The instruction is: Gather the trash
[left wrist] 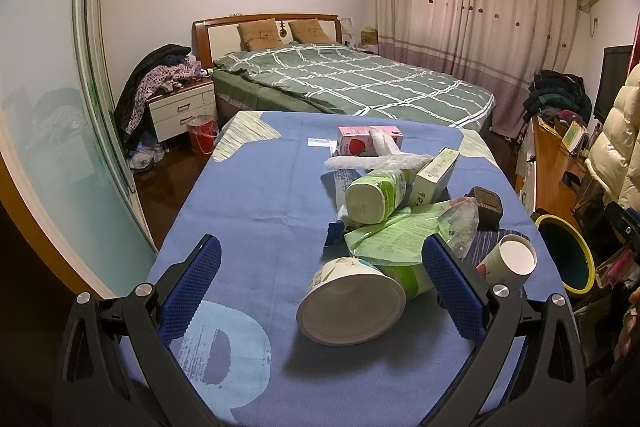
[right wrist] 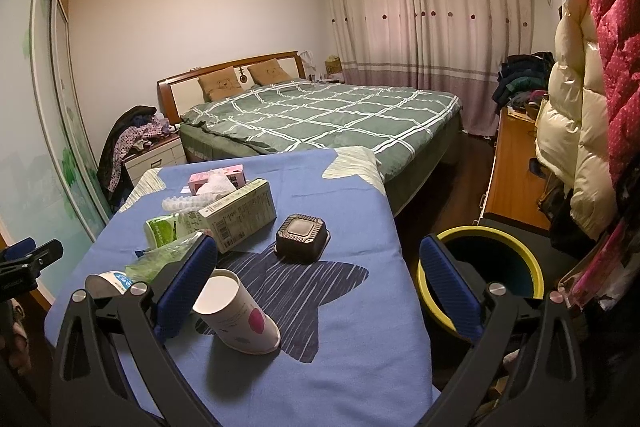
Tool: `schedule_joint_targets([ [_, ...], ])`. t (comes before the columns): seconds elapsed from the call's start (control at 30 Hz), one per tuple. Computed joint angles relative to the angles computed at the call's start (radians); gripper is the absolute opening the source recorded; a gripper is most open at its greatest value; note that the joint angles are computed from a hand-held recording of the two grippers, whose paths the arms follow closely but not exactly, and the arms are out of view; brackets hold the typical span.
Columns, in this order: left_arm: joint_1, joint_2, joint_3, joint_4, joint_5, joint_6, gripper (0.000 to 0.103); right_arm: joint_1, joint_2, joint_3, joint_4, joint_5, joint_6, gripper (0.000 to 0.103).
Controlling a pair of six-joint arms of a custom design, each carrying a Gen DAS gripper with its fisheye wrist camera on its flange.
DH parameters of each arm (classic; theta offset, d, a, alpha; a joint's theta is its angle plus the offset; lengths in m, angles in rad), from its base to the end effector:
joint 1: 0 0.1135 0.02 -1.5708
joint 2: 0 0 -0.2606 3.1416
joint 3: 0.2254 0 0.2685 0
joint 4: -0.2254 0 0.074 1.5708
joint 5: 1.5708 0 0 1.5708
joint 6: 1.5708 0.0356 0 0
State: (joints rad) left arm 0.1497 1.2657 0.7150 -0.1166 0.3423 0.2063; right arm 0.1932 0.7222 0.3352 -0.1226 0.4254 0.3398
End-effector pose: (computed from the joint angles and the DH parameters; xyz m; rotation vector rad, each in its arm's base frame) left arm 0.2793 0.0300 0.2097 0.2457 2.1854 -0.1845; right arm 0.1818 0.0206 0.1906 0.4026 1.9927 -0.1086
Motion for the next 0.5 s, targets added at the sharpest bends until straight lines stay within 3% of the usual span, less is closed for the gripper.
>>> schedule_joint_targets([
  [0.5, -0.012, 0.034, 0.004, 0.027, -0.005, 0.003, 0.099, -0.003, 0.009, 0.001, 0.006, -0.003, 0.0, 0.097],
])
